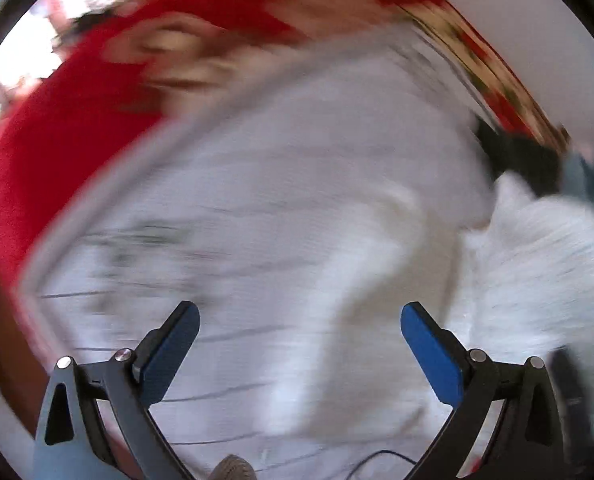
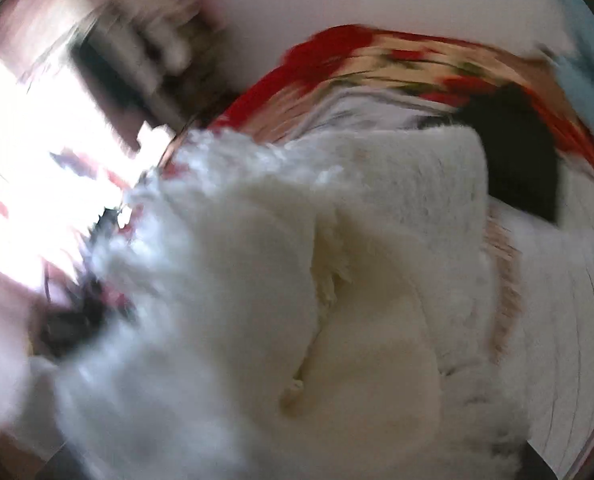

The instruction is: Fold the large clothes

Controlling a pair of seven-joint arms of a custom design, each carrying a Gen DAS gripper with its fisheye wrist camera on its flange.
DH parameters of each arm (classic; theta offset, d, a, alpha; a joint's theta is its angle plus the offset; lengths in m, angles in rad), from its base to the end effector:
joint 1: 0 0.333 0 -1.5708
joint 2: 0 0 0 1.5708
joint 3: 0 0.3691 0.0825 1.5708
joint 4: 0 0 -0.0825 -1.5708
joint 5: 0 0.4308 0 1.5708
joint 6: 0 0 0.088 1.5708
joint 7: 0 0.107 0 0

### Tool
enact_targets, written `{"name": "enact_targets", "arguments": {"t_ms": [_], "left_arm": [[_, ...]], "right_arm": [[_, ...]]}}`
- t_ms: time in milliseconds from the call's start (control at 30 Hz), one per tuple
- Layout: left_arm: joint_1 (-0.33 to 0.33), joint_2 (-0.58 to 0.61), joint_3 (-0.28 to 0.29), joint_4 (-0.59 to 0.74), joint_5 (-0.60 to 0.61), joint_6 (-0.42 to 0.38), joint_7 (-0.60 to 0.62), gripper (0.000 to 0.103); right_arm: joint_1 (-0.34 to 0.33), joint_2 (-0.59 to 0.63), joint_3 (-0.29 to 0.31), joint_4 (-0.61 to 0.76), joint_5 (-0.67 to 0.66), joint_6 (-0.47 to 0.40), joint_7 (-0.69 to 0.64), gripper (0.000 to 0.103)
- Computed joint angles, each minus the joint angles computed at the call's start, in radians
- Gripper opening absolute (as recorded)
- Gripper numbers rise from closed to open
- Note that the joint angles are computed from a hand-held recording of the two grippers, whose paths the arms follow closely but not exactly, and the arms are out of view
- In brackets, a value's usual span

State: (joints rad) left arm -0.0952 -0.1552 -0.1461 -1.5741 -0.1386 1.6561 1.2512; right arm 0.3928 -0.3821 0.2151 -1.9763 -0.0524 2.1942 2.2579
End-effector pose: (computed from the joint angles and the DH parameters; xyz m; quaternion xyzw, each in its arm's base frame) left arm 0.5278 -0.1532 0.7735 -0.7261 0.6750 -0.1307 0.0060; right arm 0.4043 0.3088 0.7349 -0.6571 0.6925 -0.1044 0.2788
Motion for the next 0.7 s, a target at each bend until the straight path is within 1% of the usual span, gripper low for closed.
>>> {"name": "enact_targets", "arguments": {"t_ms": [67, 133, 200, 233, 267, 300, 333, 367, 400, 433, 533, 567, 633, 700], "left_arm": [[0.035, -0.042, 0.026, -0.011, 0.075, -0.004, 0.011, 0.103], [0.061, -0.042, 0.035, -0.003, 0.144, 0.007, 0.026, 0.103], [0.079, -0.063, 0.04, -0.006, 0.185, 0.002, 0.034, 0.103], [0.085, -0.063, 0.041, -0.007, 0.193, 0.005, 0.032, 0.103], [0.091, -0.071, 0.046, -0.01, 0.196, -0.001, 0.04, 0.103], [0.096, -0.078, 0.05, -0.011, 0.193, -0.005, 0.048, 0.103], [0.097, -0.075, 0.049, -0.008, 0.192, 0.001, 0.052, 0.103], [0.096, -0.072, 0.044, -0.002, 0.198, 0.004, 0.058, 0.103], [0.096, -0.071, 0.042, 0.001, 0.198, 0.008, 0.064, 0.103], [0.093, -0.067, 0.04, 0.013, 0.189, 0.011, 0.068, 0.103], [0.079, -0.038, 0.035, 0.053, 0.138, 0.014, 0.07, 0.103], [0.073, -0.035, 0.035, 0.056, 0.112, 0.02, 0.074, 0.103], [0.058, -0.028, 0.031, 0.053, 0.061, 0.024, 0.087, 0.103], [0.041, -0.022, 0.018, 0.029, 0.044, 0.027, 0.1, 0.103]], "right_arm": [[0.04, 0.103, 0.035, 0.056, 0.007, -0.018, -0.035, 0.021], [0.076, 0.173, 0.048, 0.085, 0.009, -0.036, -0.062, 0.022], [0.107, 0.211, 0.05, 0.084, 0.011, -0.037, -0.076, 0.023], [0.124, 0.232, 0.051, 0.093, 0.01, -0.057, -0.103, 0.024], [0.139, 0.247, 0.047, 0.1, 0.021, -0.077, -0.139, 0.03], [0.15, 0.248, 0.039, 0.092, 0.051, -0.075, -0.168, 0.042], [0.162, 0.242, 0.028, 0.086, 0.106, -0.072, -0.209, 0.048], [0.167, 0.233, 0.017, 0.082, 0.148, -0.077, -0.237, 0.058], [0.173, 0.215, 0.002, 0.073, 0.216, -0.081, -0.279, 0.07], [0.171, 0.183, -0.024, 0.034, 0.29, -0.064, -0.333, 0.072], [0.175, 0.06, -0.079, -0.045, 0.505, -0.068, -0.404, 0.077], [0.169, 0.023, -0.087, -0.069, 0.54, -0.073, -0.399, 0.079], [0.145, -0.054, -0.118, -0.118, 0.604, -0.102, -0.364, 0.08], [0.102, -0.124, -0.138, -0.167, 0.637, -0.111, -0.284, 0.083]]}}
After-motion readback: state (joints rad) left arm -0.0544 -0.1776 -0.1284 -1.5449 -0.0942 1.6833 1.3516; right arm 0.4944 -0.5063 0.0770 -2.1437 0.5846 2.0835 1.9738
